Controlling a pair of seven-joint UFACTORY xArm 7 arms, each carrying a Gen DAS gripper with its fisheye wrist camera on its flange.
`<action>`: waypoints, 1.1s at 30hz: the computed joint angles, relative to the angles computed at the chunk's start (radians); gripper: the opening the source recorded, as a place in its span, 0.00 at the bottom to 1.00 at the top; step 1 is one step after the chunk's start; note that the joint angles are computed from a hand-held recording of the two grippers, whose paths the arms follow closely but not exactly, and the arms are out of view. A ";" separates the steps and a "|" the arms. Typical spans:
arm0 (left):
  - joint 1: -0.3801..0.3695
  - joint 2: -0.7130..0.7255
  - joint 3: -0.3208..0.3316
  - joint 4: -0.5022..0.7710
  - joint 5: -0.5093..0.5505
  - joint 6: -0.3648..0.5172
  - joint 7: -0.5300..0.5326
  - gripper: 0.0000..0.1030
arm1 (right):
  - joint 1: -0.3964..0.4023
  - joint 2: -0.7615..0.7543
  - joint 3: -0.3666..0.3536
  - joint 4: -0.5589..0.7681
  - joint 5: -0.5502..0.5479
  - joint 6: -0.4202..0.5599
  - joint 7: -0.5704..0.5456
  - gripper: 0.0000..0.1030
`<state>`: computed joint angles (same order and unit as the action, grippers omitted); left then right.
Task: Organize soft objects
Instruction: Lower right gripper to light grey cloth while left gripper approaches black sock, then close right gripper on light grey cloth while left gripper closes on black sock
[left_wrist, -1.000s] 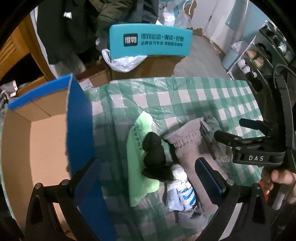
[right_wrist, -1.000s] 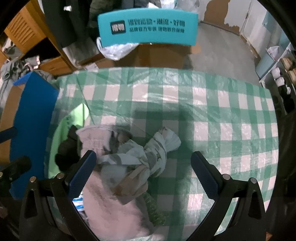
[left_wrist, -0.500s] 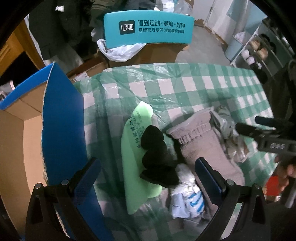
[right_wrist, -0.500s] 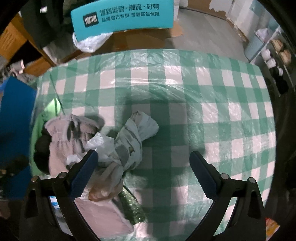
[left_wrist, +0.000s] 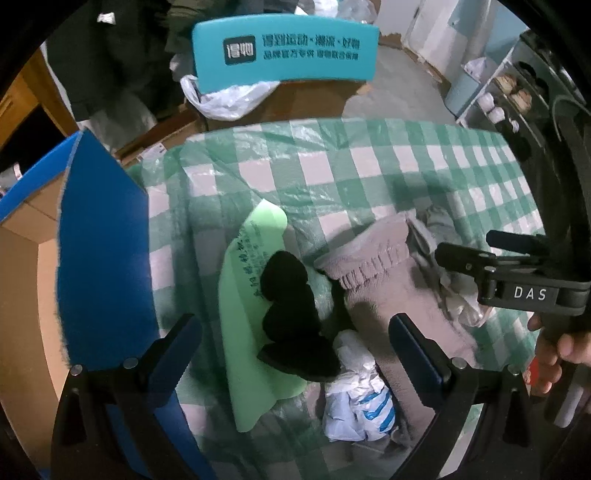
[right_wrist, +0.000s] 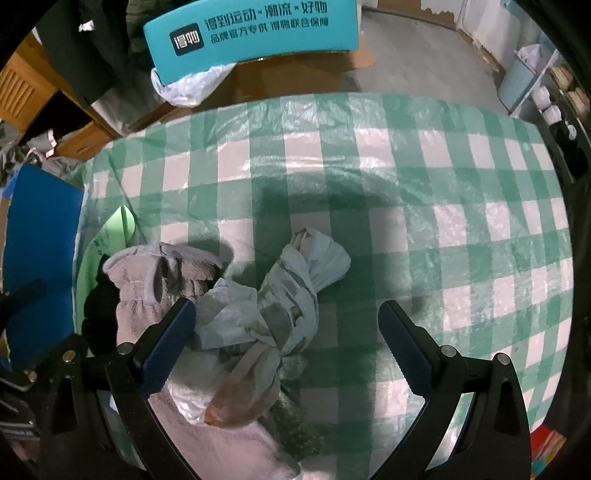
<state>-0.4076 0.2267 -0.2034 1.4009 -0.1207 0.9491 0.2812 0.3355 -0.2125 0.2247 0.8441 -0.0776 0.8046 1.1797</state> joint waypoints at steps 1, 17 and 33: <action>-0.003 0.004 0.000 -0.002 0.007 -0.001 -0.002 0.99 | 0.000 0.005 -0.001 -0.001 0.003 -0.002 0.000 0.96; -0.010 0.074 0.002 0.036 0.032 0.070 -0.041 0.42 | 0.012 0.019 -0.025 -0.066 0.093 -0.051 -0.082 0.66; 0.017 0.007 0.001 0.003 -0.021 0.033 0.039 0.36 | 0.010 -0.060 0.009 -0.090 0.045 -0.019 -0.081 0.32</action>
<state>-0.3908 0.2341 -0.2026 1.4042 -0.1421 0.9821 0.3200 0.3454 -0.2722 0.2341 0.7544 -0.0328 0.7858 1.0985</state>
